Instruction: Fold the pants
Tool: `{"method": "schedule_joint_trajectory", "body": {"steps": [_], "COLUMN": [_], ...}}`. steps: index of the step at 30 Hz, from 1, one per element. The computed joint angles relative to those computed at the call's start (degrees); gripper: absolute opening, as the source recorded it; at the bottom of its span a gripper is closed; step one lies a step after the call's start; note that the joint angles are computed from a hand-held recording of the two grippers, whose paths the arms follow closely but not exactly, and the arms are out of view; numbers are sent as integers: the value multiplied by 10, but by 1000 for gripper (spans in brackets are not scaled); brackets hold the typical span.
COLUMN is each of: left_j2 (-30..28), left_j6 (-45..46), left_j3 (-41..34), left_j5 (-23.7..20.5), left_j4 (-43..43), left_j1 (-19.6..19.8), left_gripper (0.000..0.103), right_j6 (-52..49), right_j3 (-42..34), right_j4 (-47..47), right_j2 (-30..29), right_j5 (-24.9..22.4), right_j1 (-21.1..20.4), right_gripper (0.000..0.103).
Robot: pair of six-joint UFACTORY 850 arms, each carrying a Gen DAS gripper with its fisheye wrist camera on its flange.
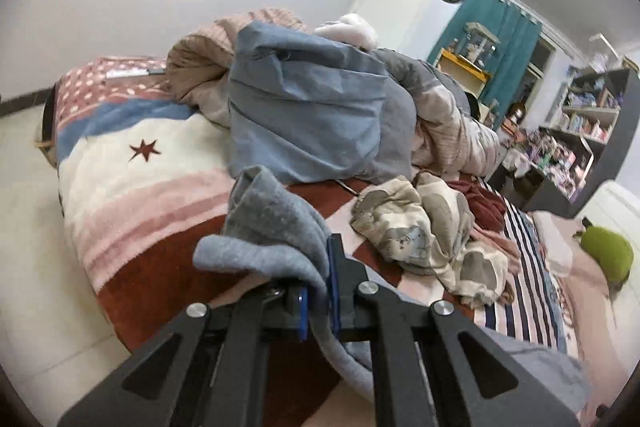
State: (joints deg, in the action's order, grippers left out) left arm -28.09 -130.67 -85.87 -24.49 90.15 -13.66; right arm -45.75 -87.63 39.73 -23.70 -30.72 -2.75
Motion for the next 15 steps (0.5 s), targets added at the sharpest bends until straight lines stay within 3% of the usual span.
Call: {"method": "schedule_joint_trajectory", "body": {"steps": [5, 12, 15], "left_j2": [10, -46, -88], "left_j6": [21, 123, 208], "left_j3": [-10, -123, -194], "left_j5": [-3, 31, 59], "left_j4": [21, -4, -63], "left_j1": [-24, -64, -86], "left_gripper": [6, 6, 6], "right_j6": [-101, -223, -249], "right_j3": [43, 80, 84], "right_j4": [130, 266, 285], "right_j2": [21, 40, 40], "right_j5": [1, 13, 20], "right_j1": [-7, -21, -29], "right_gripper": [43, 48, 50]}}
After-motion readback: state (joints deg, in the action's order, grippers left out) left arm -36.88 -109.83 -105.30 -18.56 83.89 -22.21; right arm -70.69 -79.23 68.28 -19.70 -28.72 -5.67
